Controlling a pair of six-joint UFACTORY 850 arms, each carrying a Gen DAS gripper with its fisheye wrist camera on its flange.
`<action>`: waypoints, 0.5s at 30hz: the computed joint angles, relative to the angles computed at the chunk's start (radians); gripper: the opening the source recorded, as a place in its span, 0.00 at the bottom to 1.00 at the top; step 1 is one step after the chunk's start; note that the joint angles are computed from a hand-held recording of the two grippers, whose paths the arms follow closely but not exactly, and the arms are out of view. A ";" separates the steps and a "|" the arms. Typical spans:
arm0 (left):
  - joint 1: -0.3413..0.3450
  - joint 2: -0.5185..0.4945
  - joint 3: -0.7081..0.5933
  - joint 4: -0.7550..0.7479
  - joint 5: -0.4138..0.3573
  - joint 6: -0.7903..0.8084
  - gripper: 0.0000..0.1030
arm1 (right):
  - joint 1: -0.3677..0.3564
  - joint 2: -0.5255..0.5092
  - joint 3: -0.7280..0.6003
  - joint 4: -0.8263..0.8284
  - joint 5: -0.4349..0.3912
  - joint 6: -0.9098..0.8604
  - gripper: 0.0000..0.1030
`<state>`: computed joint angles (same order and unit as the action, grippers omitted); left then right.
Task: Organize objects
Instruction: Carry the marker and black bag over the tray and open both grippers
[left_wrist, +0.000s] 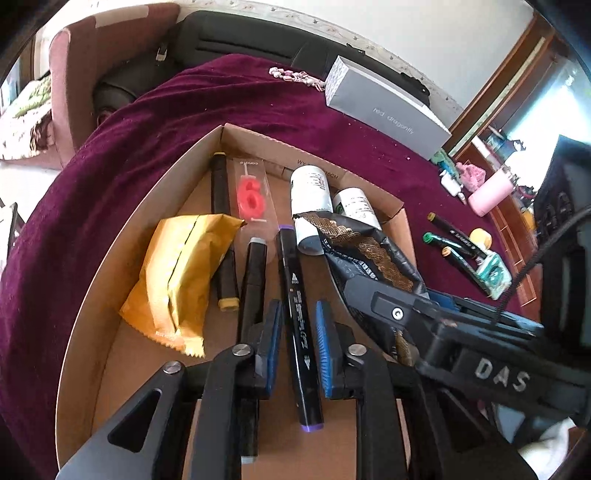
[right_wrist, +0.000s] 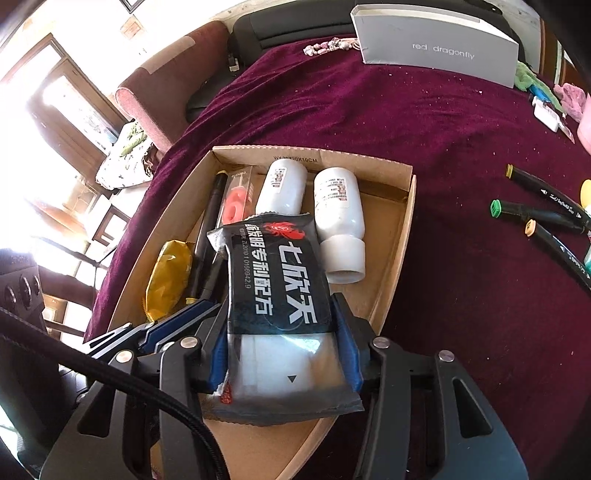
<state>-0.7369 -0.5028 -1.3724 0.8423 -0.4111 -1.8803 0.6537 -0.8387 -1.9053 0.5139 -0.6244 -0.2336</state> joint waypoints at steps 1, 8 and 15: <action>0.000 0.010 0.012 0.012 0.010 -0.023 0.19 | -0.001 -0.001 -0.002 0.003 -0.003 0.002 0.49; -0.011 0.084 0.108 0.193 0.058 -0.273 0.25 | -0.003 0.019 0.028 0.036 0.013 -0.018 0.69; -0.029 0.140 0.174 0.387 0.021 -0.518 0.35 | 0.001 0.047 0.075 0.056 0.020 -0.058 0.69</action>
<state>-0.7655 -0.3632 -1.1980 1.2290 -0.3896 -2.3982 0.6546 -0.7915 -1.8307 0.5703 -0.6040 -0.2918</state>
